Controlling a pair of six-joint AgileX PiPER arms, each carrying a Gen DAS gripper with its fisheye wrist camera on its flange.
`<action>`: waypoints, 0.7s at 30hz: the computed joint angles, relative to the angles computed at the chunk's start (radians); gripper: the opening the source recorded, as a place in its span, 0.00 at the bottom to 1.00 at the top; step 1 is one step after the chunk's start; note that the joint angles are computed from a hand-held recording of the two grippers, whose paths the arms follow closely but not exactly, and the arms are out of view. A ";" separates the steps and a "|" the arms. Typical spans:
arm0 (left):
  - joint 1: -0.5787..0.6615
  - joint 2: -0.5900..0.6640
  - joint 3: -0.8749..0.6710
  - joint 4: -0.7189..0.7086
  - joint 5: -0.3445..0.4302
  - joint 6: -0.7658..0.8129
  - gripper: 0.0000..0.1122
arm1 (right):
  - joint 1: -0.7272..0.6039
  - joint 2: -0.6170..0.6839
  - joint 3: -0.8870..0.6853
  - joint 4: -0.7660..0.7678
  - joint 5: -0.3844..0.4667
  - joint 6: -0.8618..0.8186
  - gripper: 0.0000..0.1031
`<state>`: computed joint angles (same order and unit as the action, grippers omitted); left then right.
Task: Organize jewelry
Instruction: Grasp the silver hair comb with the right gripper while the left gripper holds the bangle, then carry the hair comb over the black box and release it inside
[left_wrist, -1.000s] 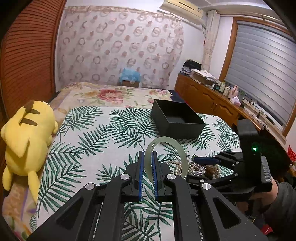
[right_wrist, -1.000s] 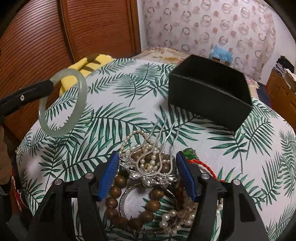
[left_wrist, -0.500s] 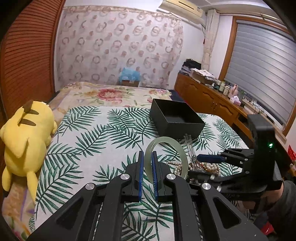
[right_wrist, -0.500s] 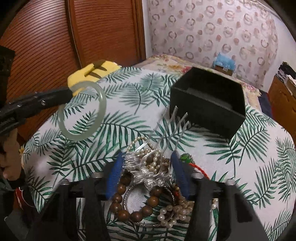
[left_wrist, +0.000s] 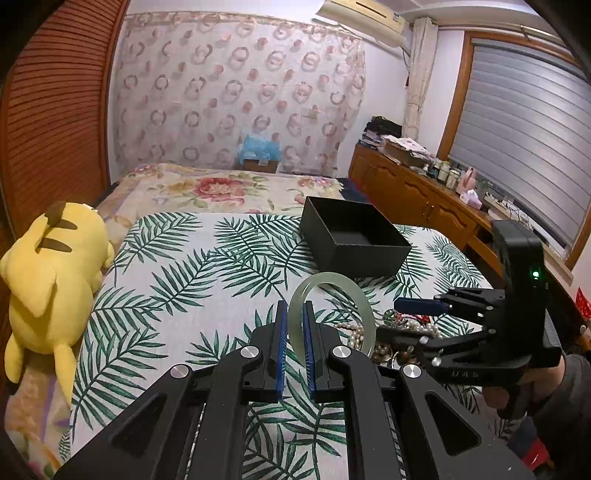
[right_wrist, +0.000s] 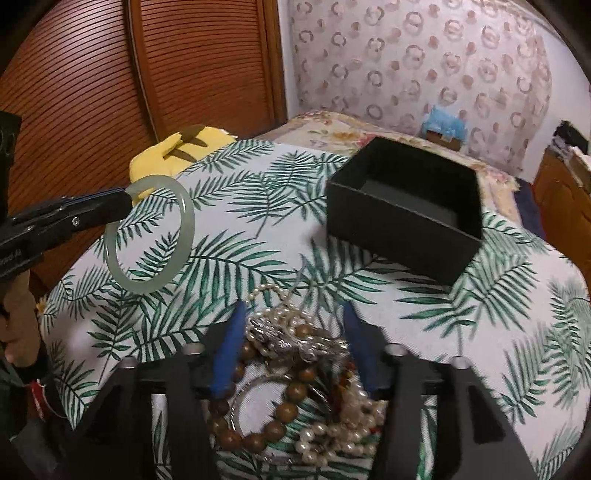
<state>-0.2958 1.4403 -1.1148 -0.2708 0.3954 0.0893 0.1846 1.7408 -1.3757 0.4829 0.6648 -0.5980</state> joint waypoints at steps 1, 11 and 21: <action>0.000 0.003 -0.001 -0.002 -0.002 0.001 0.06 | 0.008 0.014 -0.013 -0.027 -0.003 0.021 0.60; 0.000 0.002 0.000 -0.007 -0.001 0.007 0.06 | 0.021 0.146 -0.188 -0.112 0.154 0.093 0.64; -0.006 0.008 -0.005 0.008 -0.002 -0.009 0.06 | 0.017 0.127 -0.164 -0.085 0.141 0.060 0.57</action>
